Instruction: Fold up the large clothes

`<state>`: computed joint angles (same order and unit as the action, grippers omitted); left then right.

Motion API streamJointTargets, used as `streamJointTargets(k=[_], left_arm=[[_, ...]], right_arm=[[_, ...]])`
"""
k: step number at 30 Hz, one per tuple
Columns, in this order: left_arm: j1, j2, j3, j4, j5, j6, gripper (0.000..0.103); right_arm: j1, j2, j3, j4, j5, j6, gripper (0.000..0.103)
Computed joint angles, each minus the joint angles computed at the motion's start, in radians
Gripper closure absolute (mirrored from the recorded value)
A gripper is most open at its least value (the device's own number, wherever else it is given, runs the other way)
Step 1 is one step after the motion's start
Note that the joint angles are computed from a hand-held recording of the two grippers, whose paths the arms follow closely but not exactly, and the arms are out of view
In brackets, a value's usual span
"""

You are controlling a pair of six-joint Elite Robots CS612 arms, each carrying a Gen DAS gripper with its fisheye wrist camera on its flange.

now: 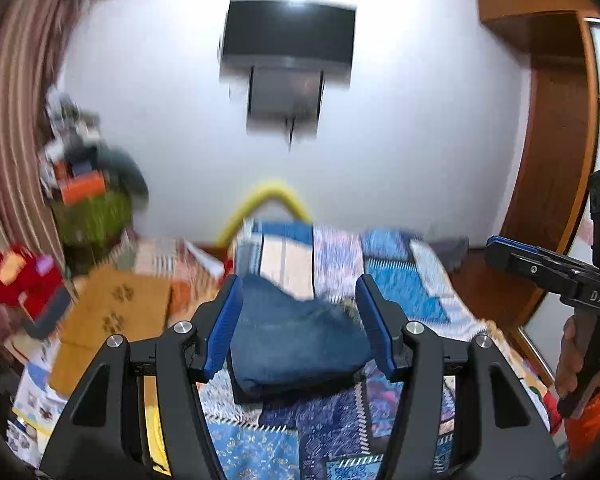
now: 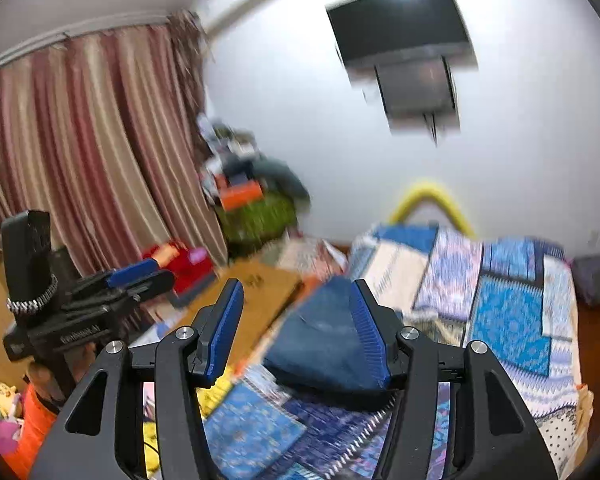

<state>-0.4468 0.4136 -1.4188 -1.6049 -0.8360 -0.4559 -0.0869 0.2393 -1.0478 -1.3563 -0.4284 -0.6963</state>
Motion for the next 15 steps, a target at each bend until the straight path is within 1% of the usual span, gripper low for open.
streamJointTargets(k=[1, 3, 5, 6, 7, 8, 9, 10, 12, 13, 14, 15], left_arm=[[-0.026, 0.010, -0.018, -0.036, 0.056, 0.037, 0.046], [-0.058, 0.025, -0.036, -0.091, 0.128, 0.088, 0.046], [-0.095, 0.044, -0.052, -0.170, 0.202, 0.154, 0.046], [-0.112, 0.054, -0.059, -0.213, 0.237, 0.190, 0.046], [-0.134, 0.066, -0.063, -0.272, 0.282, 0.235, 0.046], [-0.144, 0.073, -0.065, -0.301, 0.305, 0.256, 0.046], [-0.157, 0.081, -0.064, -0.343, 0.331, 0.282, 0.045], [-0.172, 0.090, -0.065, -0.387, 0.359, 0.308, 0.044], [-0.188, 0.100, -0.064, -0.429, 0.392, 0.329, 0.039], [-0.195, 0.107, -0.065, -0.450, 0.406, 0.339, 0.037], [-0.198, 0.111, -0.064, -0.458, 0.414, 0.338, 0.031], [-0.202, 0.116, -0.067, -0.454, 0.421, 0.325, 0.022]], right_arm=[[-0.011, 0.023, -0.045, -0.032, 0.034, 0.033, 0.051], [-0.030, 0.068, -0.116, -0.139, 0.086, 0.122, 0.051], [-0.047, 0.111, -0.170, -0.296, 0.116, 0.248, 0.051], [-0.056, 0.130, -0.198, -0.346, 0.132, 0.290, 0.051], [-0.061, 0.141, -0.214, -0.368, 0.143, 0.312, 0.051], [-0.066, 0.154, -0.236, -0.379, 0.149, 0.326, 0.051], [-0.069, 0.163, -0.247, -0.402, 0.147, 0.345, 0.051], [-0.073, 0.177, -0.263, -0.450, 0.137, 0.381, 0.051], [-0.078, 0.202, -0.290, -0.571, 0.094, 0.468, 0.050], [-0.076, 0.209, -0.295, -0.593, 0.075, 0.476, 0.049], [-0.075, 0.215, -0.304, -0.595, 0.062, 0.475, 0.047], [-0.075, 0.216, -0.305, -0.588, 0.054, 0.472, 0.045]])
